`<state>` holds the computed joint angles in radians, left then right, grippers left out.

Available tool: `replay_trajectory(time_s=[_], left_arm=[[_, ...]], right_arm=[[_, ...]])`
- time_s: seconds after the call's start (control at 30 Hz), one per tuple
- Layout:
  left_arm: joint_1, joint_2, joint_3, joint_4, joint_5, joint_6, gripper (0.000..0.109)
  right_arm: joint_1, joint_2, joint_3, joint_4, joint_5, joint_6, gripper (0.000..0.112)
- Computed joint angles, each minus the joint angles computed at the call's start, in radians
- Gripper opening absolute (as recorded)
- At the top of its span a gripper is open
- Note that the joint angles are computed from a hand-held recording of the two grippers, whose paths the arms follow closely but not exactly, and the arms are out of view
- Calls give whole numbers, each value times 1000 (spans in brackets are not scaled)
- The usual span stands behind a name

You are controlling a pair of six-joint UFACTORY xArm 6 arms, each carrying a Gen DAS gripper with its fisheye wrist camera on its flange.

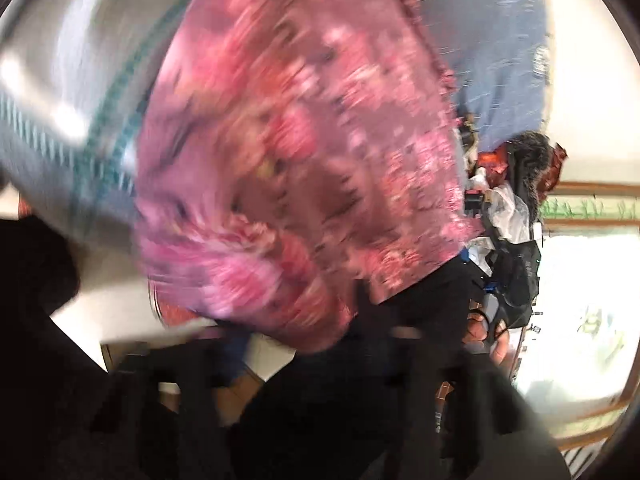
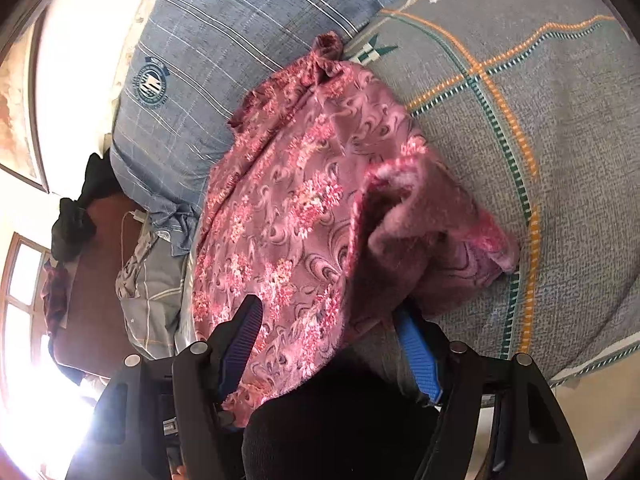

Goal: Fold small clothes

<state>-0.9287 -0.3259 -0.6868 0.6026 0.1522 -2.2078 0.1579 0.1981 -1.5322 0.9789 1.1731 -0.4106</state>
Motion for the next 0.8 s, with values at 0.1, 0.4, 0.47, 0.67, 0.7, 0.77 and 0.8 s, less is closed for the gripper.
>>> replay_trajectory(time_s=[0.1, 0.4, 0.47, 0.67, 0.7, 0.77, 0.8], left_arm=[[-21, -33, -41, -26, 160, 100, 5], [-5, -113, -74, 46, 322, 120, 3], [2, -128, -83, 42, 351, 151, 4], [70, -138, -129, 68, 380, 206, 3], [80, -129, -144, 70, 386, 216, 4], [116, -131, -159, 68, 394, 258, 4], [138, -133, -163, 64, 389, 282, 4]], right_arm=[[22, -8, 0, -62, -44, -18, 21], [35, -52, 21, 20, -124, -129, 6], [36, -56, 15, 46, -131, -149, 6], [59, 10, -95, 73, -143, -136, 6], [65, 32, -128, 80, -144, -129, 6], [81, 68, -179, 88, -154, -116, 6], [88, 94, -217, 90, -159, -108, 6]])
